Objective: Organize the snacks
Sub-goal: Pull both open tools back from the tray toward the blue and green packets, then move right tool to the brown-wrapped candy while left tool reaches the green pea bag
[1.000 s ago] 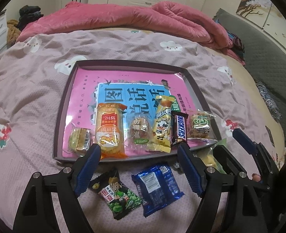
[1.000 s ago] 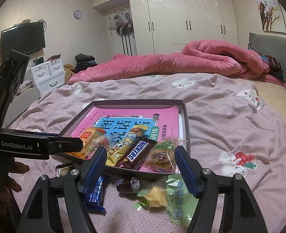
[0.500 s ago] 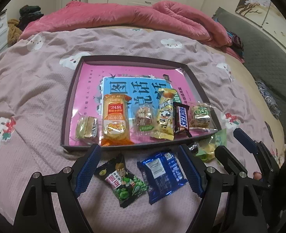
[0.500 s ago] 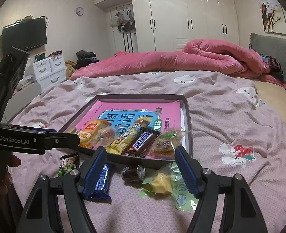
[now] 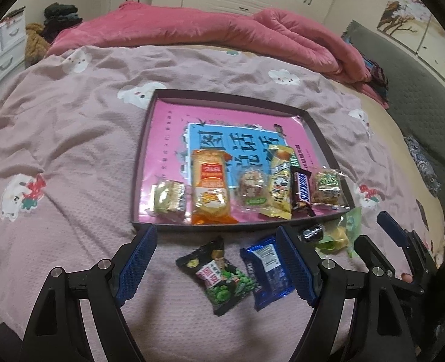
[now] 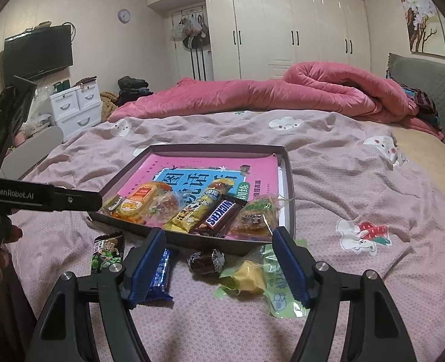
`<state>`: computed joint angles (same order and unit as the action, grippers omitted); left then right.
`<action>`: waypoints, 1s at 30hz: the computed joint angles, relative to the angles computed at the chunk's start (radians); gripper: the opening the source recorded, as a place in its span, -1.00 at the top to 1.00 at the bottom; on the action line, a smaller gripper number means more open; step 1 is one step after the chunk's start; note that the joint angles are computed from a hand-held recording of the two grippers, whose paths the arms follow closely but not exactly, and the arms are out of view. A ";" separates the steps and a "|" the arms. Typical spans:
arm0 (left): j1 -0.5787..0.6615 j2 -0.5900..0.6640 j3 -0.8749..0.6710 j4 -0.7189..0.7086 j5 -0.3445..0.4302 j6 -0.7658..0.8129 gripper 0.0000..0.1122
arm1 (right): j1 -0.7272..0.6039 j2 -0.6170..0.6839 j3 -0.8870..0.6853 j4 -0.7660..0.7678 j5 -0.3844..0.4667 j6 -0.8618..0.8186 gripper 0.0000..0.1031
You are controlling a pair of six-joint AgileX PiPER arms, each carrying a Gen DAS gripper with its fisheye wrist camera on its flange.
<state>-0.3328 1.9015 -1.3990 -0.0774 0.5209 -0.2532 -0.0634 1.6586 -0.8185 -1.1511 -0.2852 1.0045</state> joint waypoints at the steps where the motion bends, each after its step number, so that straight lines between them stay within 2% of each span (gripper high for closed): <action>1: 0.003 -0.003 0.005 0.001 -0.001 0.000 -0.46 | 0.000 -0.004 0.003 0.001 -0.001 -0.008 -0.41; 15: 0.008 -0.019 0.064 0.026 0.006 -0.010 -0.46 | 0.029 -0.010 0.015 -0.047 0.002 -0.003 -0.40; 30: -0.014 0.020 0.072 0.017 0.026 -0.010 -0.46 | 0.050 0.014 0.008 -0.101 0.012 0.025 -0.40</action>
